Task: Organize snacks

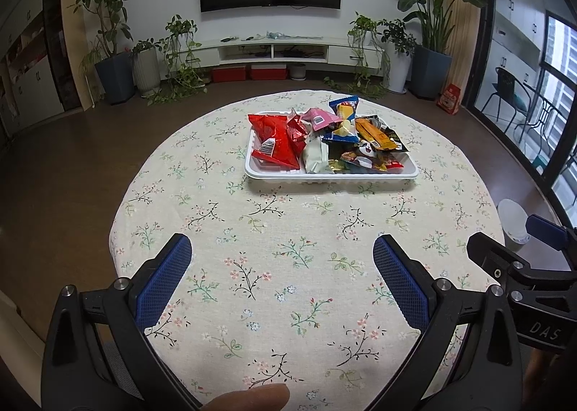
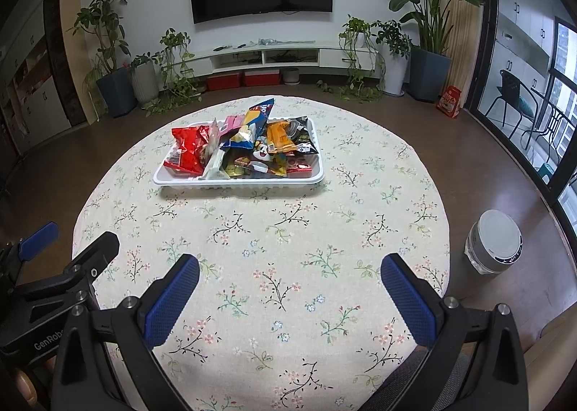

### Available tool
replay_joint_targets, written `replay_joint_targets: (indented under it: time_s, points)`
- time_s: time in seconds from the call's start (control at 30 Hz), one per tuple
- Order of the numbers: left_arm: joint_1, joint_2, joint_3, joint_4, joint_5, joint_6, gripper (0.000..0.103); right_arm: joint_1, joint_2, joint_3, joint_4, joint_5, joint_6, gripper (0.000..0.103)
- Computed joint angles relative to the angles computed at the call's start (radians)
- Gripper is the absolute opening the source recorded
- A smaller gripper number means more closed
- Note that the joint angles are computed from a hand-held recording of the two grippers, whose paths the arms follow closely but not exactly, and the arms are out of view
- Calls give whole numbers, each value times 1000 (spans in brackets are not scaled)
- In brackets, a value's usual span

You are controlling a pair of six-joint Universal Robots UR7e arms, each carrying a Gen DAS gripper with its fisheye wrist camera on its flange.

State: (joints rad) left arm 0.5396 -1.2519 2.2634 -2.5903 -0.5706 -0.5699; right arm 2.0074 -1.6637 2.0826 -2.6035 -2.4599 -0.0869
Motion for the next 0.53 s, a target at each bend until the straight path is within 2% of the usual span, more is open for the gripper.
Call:
replay_joint_targets:
  time_s: [0.53]
  points:
    - [-7,4,7,-36,2,3,102,-10,-7,9,-1,5,-5,103]
